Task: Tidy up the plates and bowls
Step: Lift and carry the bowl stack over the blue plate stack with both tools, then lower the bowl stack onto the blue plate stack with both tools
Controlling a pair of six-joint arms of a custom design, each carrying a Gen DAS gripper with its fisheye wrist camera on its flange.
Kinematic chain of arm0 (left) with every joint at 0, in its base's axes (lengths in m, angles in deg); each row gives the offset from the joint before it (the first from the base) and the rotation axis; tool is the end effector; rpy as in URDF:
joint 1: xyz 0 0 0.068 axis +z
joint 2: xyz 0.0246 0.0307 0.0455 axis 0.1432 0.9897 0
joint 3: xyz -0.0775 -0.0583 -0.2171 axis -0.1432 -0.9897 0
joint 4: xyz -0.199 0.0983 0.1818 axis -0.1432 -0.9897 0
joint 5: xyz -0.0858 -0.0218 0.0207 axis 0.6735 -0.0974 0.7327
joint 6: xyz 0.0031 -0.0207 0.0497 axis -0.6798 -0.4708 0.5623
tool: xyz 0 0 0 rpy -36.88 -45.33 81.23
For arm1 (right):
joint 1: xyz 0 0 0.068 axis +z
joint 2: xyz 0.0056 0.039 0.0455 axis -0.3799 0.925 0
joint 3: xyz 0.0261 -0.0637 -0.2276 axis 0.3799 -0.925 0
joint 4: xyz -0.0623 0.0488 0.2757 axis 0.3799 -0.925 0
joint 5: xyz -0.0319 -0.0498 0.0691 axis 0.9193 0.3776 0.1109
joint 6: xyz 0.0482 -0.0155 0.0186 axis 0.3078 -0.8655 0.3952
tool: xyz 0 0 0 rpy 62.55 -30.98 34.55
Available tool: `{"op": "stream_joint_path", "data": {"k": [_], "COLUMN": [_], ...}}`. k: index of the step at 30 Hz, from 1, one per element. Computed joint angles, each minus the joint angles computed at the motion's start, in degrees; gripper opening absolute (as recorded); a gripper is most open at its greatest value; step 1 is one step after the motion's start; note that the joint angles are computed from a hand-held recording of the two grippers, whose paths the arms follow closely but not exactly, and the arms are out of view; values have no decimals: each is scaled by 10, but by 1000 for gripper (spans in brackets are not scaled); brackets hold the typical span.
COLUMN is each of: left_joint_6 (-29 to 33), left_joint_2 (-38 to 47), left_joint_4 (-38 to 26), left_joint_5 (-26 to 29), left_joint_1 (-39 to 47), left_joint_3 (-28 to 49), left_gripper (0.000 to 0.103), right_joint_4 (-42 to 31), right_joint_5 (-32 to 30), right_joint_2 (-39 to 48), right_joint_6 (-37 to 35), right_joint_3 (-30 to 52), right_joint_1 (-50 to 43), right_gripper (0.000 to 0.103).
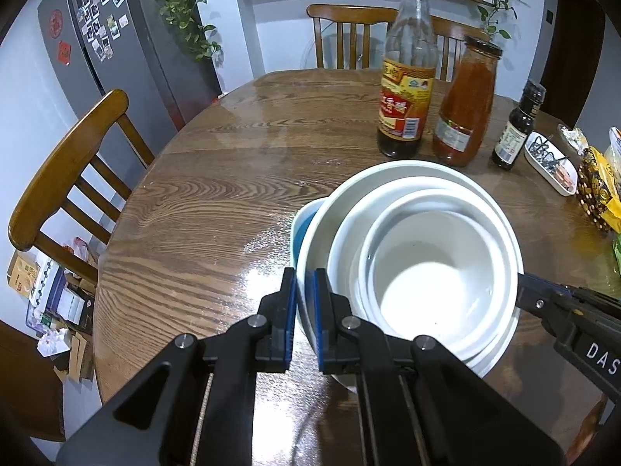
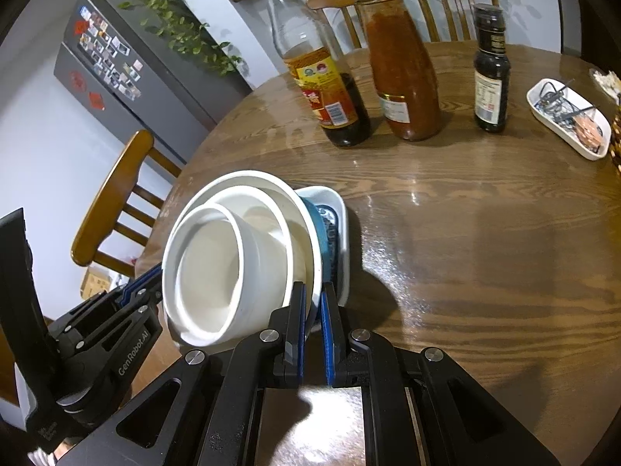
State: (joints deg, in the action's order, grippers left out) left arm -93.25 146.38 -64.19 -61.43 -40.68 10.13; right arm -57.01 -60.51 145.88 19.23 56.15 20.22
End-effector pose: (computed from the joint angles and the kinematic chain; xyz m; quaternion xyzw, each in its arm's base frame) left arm 0.1978 -0.2020 0.2523 0.0612 0.9454 0.0200 0.3194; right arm 0.1776 0.1579 0.2580 0.0493 0.9384 0.2016 0.2764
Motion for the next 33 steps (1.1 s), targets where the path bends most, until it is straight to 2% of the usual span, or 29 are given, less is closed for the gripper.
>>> {"op": "stream_joint_path", "data": {"k": [16,33], "left_joint_6": [53,94], "left_joint_2": [40,113], "left_joint_4": [21,16], "left_joint_5": [69,93], "left_joint_1": [74,96], "left_joint_3": [3,61], "left_gripper": [4,5], "right_joint_4": [26,38], "right_joint_5": [-34,-79], "right_joint_2": [95,120], "right_joint_6": [2,26], "right_joint_3": [34,40], "right_joint_1": [-23,-70], "right_gripper": [12,12]}}
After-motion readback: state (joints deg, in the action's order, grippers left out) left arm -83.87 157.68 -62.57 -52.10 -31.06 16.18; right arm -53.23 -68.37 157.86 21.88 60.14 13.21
